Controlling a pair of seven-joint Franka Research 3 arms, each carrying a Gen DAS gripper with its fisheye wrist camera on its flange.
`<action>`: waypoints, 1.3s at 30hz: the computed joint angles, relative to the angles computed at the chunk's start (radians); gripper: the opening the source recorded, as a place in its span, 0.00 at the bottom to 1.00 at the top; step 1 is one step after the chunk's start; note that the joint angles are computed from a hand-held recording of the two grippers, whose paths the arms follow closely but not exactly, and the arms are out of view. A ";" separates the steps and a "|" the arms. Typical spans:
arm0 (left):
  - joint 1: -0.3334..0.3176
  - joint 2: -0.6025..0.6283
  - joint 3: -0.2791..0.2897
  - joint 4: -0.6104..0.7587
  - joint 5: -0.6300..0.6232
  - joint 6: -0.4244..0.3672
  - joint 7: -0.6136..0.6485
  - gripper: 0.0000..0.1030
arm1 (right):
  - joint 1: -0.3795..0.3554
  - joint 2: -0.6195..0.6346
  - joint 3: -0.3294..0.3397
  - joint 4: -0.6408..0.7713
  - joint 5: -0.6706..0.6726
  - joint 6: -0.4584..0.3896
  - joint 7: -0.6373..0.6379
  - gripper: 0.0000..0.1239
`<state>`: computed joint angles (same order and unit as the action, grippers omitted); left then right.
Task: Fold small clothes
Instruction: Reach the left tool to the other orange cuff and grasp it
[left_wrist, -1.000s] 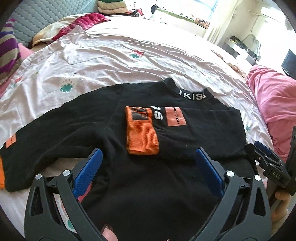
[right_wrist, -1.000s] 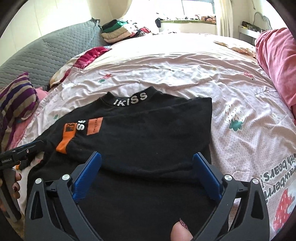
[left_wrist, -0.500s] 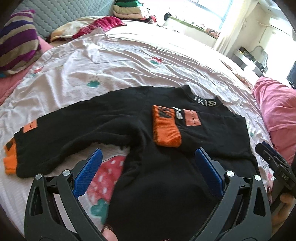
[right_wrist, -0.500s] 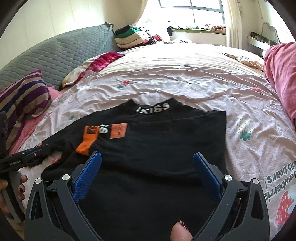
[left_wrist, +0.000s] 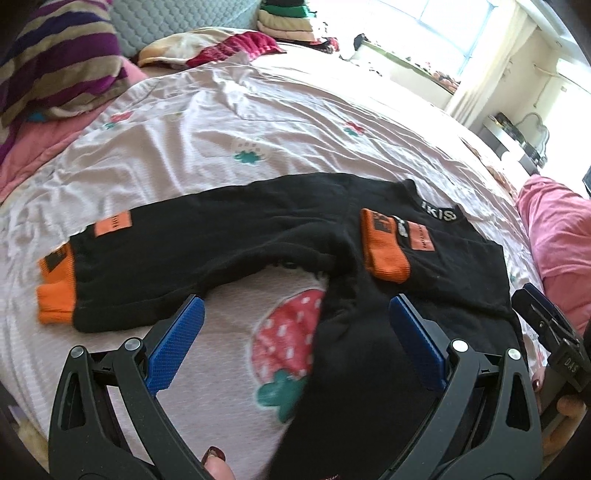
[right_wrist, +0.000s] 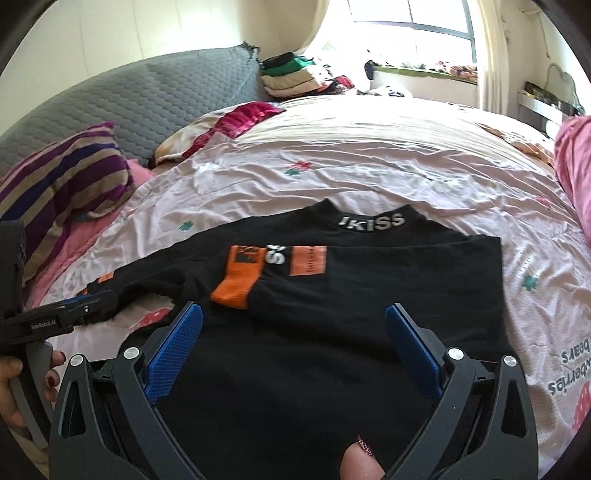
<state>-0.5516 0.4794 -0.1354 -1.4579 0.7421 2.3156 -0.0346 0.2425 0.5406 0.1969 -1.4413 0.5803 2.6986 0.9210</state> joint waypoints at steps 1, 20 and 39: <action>0.002 -0.020 0.003 -0.029 0.002 0.003 -0.017 0.91 | 0.003 0.000 0.004 0.000 0.001 -0.001 -0.002 0.80; 0.111 -0.271 -0.059 -0.415 0.051 0.091 -0.280 0.91 | 0.107 0.011 0.013 0.028 -0.066 -0.020 0.017 0.80; 0.181 -0.354 -0.061 -0.616 0.226 0.216 -0.662 0.91 | 0.181 0.084 -0.029 0.088 -0.197 -0.061 0.128 0.80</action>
